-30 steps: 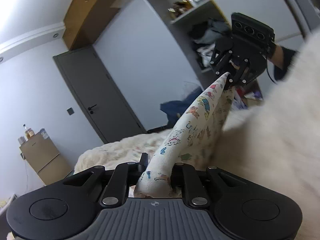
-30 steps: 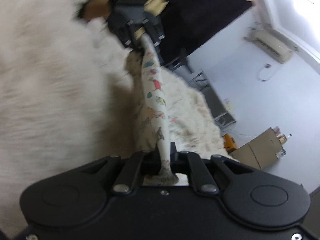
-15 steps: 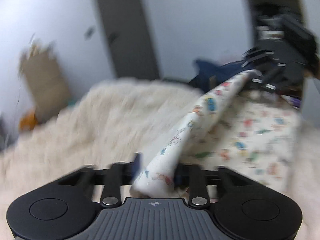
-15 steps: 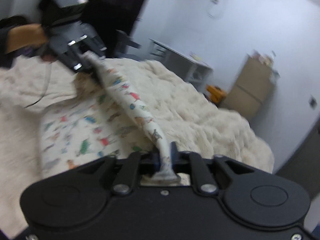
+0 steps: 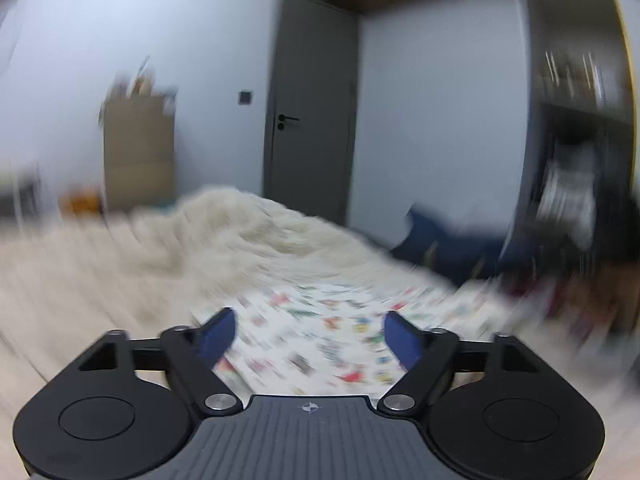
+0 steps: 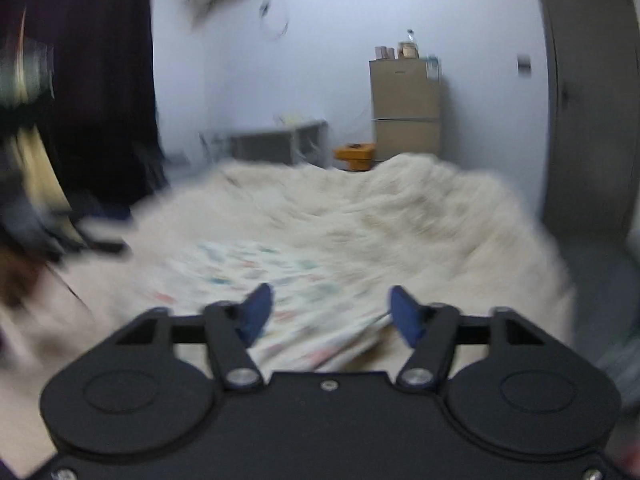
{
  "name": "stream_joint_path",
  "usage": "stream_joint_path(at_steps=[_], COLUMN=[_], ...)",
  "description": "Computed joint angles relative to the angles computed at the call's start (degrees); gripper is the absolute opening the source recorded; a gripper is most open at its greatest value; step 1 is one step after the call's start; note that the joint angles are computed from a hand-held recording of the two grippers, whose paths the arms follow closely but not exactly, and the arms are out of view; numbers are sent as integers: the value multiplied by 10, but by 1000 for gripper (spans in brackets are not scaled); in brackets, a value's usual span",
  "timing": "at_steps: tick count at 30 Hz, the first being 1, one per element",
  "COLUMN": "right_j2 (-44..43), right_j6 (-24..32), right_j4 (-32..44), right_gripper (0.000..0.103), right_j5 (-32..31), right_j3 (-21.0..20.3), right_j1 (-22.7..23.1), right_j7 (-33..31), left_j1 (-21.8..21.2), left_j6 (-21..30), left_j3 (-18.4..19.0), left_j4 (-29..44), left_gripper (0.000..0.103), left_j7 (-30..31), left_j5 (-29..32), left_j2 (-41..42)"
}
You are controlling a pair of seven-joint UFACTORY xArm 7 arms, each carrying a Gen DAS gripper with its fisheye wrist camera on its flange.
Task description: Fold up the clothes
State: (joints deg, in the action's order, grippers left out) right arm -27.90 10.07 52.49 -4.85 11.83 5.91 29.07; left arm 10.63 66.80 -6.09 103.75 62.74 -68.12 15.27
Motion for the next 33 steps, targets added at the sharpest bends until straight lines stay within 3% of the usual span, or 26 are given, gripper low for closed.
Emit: stream_joint_path(at_steps=[1, 2, 3, 4, 5, 6, 8, 10, 11, 14, 17, 19, 21, 23, 24, 27, 33], right_j2=[-3, -6, -9, 1, 16, 33, 67, 56, 60, 28, -16, -9, 17, 48, 70, 97, 66], right_j6=[-25, -33, -34, -31, -20, -4, 35, 74, 99, 169, 163, 79, 10, 18, 51, 97, 163], right_j4=[-23, -36, -40, -34, -20, -6, 24, 15, 21, 29, 36, 41, 47, 65, 78, 80, 52], right_gripper=[71, 70, 68, 64, 57, 51, 34, 32, 32, 36, 38, 38, 33, 0, 0, 0, 0], right_j5=[31, 49, 50, 27, 3, 2, -2, -18, -45, -87, -192, -255, -300, -326, -355, -390, -317], right_j3=[-21, -34, -28, -1, 12, 8, -14, -20, -11, 16, 103, 152, 180, 236, 261, 262, 151], right_j1=[24, 39, 29, -5, -19, -10, 22, 30, 20, 3, -80, -140, -156, -190, -197, -177, -64], right_j7=[8, 10, 15, 25, 27, 4, -43, -78, -95, -79, 43, 131, 179, 175, 171, 156, 66], left_j1=[12, 37, 40, 27, -5, -24, -38, -82, -83, -86, -86, -87, -92, -96, -97, -98, -92], left_j6=[-11, -32, -59, -66, -50, -34, -16, -65, -83, -130, -159, -180, -212, -214, -215, -207, -193], left_j3=[-15, -55, -70, -62, -29, -9, -6, -1, -8, -17, -16, -14, -10, 1, 6, 16, 17], left_j4=[2, -3, -21, -39, -49, -51, -27, -14, -23, -77, -106, -134, -176, -190, -196, -193, -177], left_gripper=[79, 75, 75, 75, 76, 77, 77, 65, 58, 58, 61, 65, 66, 67, 67, 67, 67], left_j7=[-25, -26, -4, 43, 85, 103, 129, 111, 113, 161, 190, 216, 268, 276, 280, 266, 242], left_j5=[4, 21, 24, 8, -14, -20, 6, 94, 116, 104, 73, 46, 1, -19, -28, -36, -35], left_j2=[8, 6, -9, -23, -34, -39, -22, -1, -3, -23, -40, -59, -86, -91, -94, -86, -71])
